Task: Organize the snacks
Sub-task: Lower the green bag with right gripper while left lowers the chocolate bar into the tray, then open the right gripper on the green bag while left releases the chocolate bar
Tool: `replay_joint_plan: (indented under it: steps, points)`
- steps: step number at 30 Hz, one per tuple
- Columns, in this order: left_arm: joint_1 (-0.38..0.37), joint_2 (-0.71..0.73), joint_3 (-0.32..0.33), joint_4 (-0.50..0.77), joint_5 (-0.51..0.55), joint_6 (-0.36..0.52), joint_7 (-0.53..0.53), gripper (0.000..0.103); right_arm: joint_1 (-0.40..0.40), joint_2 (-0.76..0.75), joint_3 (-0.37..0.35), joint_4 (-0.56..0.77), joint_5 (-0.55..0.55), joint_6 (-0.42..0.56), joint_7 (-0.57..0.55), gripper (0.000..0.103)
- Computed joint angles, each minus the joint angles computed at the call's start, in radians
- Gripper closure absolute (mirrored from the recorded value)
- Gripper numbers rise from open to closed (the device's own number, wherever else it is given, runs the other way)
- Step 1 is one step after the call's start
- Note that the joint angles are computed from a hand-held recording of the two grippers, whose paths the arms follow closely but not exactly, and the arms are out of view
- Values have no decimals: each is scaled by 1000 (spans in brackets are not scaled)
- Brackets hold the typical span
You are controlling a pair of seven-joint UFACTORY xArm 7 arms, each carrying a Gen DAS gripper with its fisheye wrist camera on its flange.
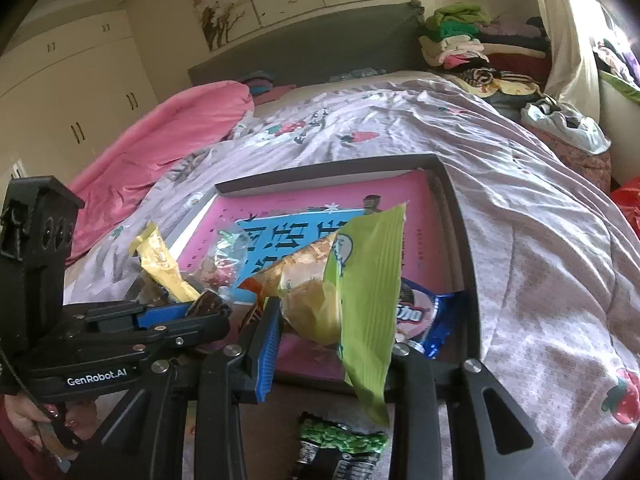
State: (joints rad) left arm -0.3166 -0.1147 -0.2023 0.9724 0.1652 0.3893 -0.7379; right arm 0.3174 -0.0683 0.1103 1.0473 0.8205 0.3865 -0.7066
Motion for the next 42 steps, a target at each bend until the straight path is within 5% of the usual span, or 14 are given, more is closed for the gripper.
replay_joint_plan:
  steps: [33,42]
  points:
    - [4,-12,2,-17,-6,-8,-8,74,-13,-50,-31,-45,-41,-22,81,66]
    - [9,-19,-3,-19,2,-5,-18,74,-1,-71,-44,-61,-41,-59,98,53]
